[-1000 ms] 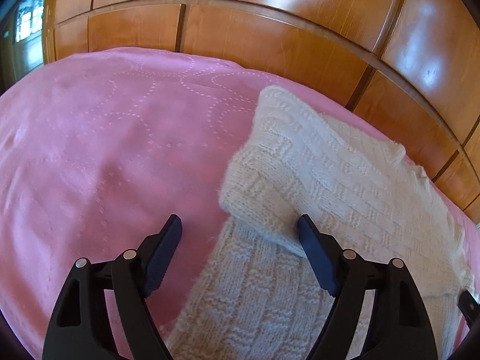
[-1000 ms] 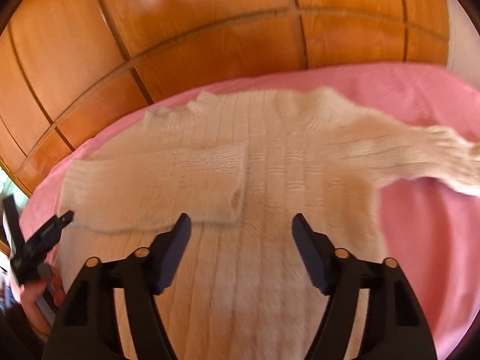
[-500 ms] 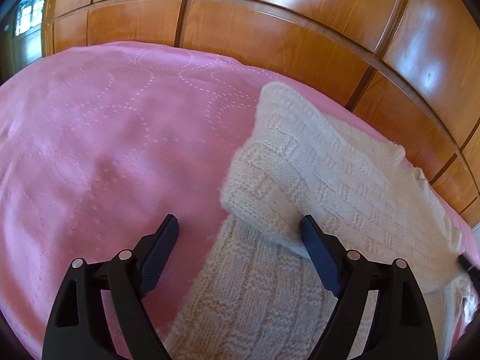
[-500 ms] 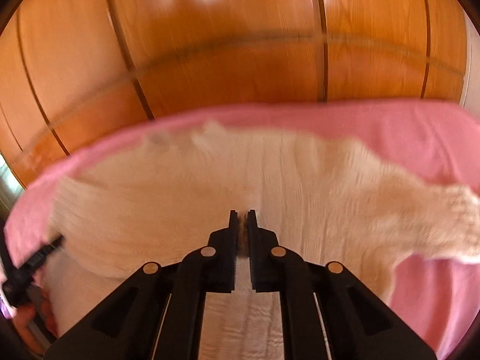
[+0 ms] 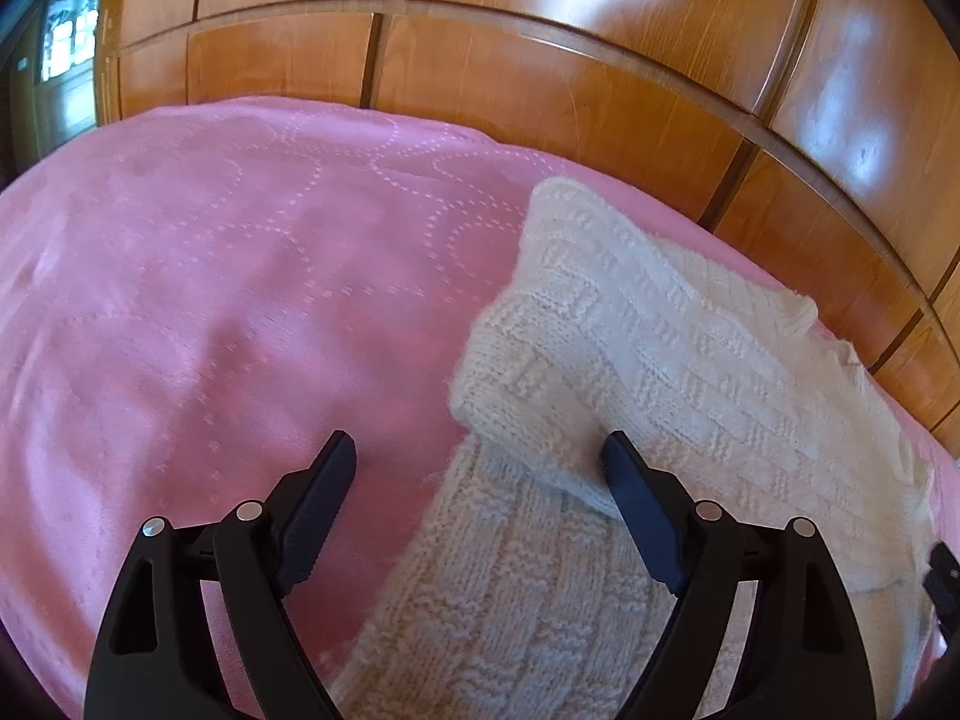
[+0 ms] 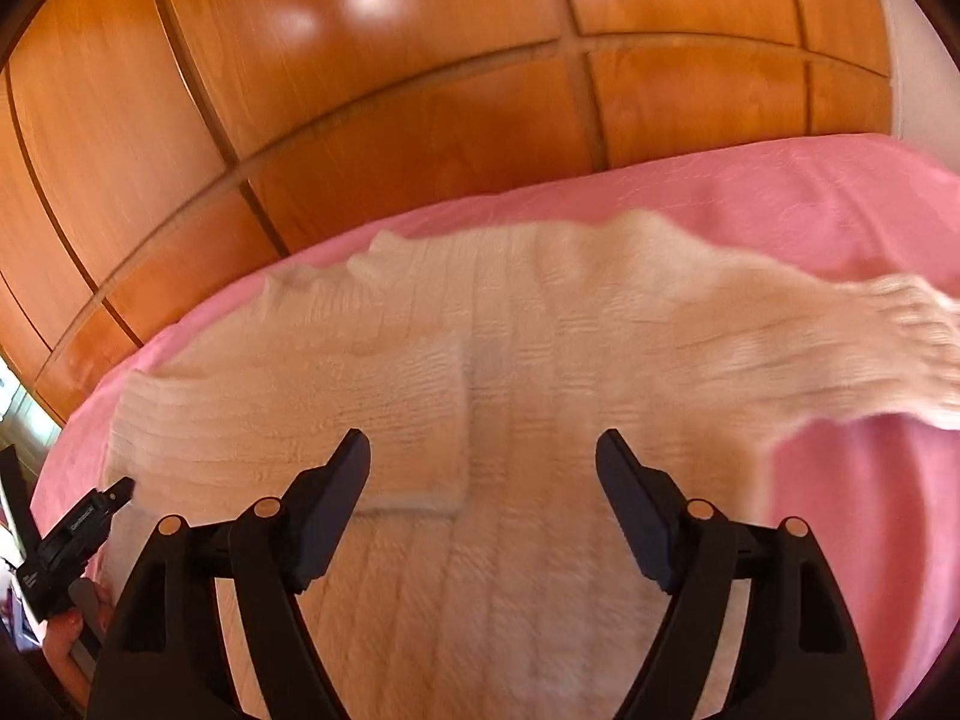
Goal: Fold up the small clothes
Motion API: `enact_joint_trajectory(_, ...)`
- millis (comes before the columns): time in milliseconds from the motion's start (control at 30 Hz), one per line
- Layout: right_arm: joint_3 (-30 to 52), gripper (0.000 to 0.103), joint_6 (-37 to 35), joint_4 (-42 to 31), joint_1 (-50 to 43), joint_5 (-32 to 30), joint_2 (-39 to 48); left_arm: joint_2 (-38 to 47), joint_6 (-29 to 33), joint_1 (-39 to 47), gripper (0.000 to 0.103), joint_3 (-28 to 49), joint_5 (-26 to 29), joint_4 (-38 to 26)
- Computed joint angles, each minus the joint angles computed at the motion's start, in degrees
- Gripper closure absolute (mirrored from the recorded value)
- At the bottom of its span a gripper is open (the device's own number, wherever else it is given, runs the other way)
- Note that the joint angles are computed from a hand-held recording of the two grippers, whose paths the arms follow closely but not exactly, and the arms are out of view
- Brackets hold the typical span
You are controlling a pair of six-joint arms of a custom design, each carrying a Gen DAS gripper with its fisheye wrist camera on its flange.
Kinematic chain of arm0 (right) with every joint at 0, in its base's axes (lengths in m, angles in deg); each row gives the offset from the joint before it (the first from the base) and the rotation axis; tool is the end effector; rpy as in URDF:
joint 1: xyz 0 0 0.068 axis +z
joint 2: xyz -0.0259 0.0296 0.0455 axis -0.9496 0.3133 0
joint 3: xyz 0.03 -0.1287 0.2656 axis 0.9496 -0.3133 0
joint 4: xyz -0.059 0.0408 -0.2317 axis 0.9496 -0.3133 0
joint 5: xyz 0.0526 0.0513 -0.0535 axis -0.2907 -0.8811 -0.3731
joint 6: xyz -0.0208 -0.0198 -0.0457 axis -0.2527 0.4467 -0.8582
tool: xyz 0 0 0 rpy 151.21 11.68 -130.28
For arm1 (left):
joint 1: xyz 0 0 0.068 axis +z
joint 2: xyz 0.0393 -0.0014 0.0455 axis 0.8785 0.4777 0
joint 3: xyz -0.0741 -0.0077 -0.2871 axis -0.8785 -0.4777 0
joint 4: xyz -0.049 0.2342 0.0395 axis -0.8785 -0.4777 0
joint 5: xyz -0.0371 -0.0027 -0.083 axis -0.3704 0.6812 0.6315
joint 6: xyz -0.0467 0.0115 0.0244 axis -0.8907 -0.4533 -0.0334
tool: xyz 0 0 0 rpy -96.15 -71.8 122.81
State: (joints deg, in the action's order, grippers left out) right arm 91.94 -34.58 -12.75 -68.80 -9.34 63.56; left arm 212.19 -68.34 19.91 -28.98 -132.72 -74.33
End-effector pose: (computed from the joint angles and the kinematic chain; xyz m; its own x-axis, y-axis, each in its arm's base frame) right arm 0.3976 0.0392 0.0559 -0.7064 -0.2017 -0.6784 -0.5099 0.8098 0.2902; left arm 0.2280 -0.1683 0.0227 -0.2675 -0.6872 -0.6755 -0.8115 0.5386 -0.2266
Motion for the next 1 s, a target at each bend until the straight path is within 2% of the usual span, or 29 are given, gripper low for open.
enact_joint_trajectory(100,0.41,0.028,-0.32,-1.78,-5.00,-1.38,-0.51,-0.42,-1.21,-1.19,0.020,1.30,-1.65,-3.53)
enact_joint_trajectory(200,4.11,0.029,-0.69,-6.26,-11.76,-3.80,0.47,-1.00,-4.20,-3.56,0.020,2.96,-3.68,-9.04)
enact_joint_trajectory(333,14.38,0.037,1.57,-12.74,-19.69,-1.85,5.53,-0.73,-5.29,-6.47,0.020,4.90,-3.73,-13.19)
enact_joint_trajectory(433,23.32,0.040,5.44,-17.84,-24.73,-1.72,10.19,-0.46,-6.17,-7.50,0.018,5.57,-3.79,-14.38)
enact_joint_trajectory(467,25.92,0.043,6.69,-19.29,-25.89,-2.15,11.56,-0.48,-5.76,-7.14,0.017,5.19,-3.19,-13.47)
enact_joint_trajectory(567,33.37,0.044,11.02,-22.52,-28.74,-2.21,15.50,-0.36,-1.81,-4.51,0.017,2.74,0.67,-6.82)
enact_joint_trajectory(633,39.18,0.046,15.03,-24.78,-30.58,-4.71,18.65,0.02,-0.40,-3.31,0.017,1.43,2.97,-3.24)
enact_joint_trajectory(800,52.47,0.046,23.22,-30.14,-32.90,-7.06,25.10,0.50,1.14,-2.75,0.013,1.53,3.54,-2.22)
enact_joint_trajectory(900,58.92,0.056,28.71,-32.19,-33.43,-8.21,28.70,0.56,1.15,-2.83,0.013,0.46,3.39,-0.33)
enact_joint_trajectory(1000,66.35,0.068,30.15,-36.34,-33.17,-7.33,31.99,0.66,1.49,-2.61,0.012,-0.15,3.32,1.01)
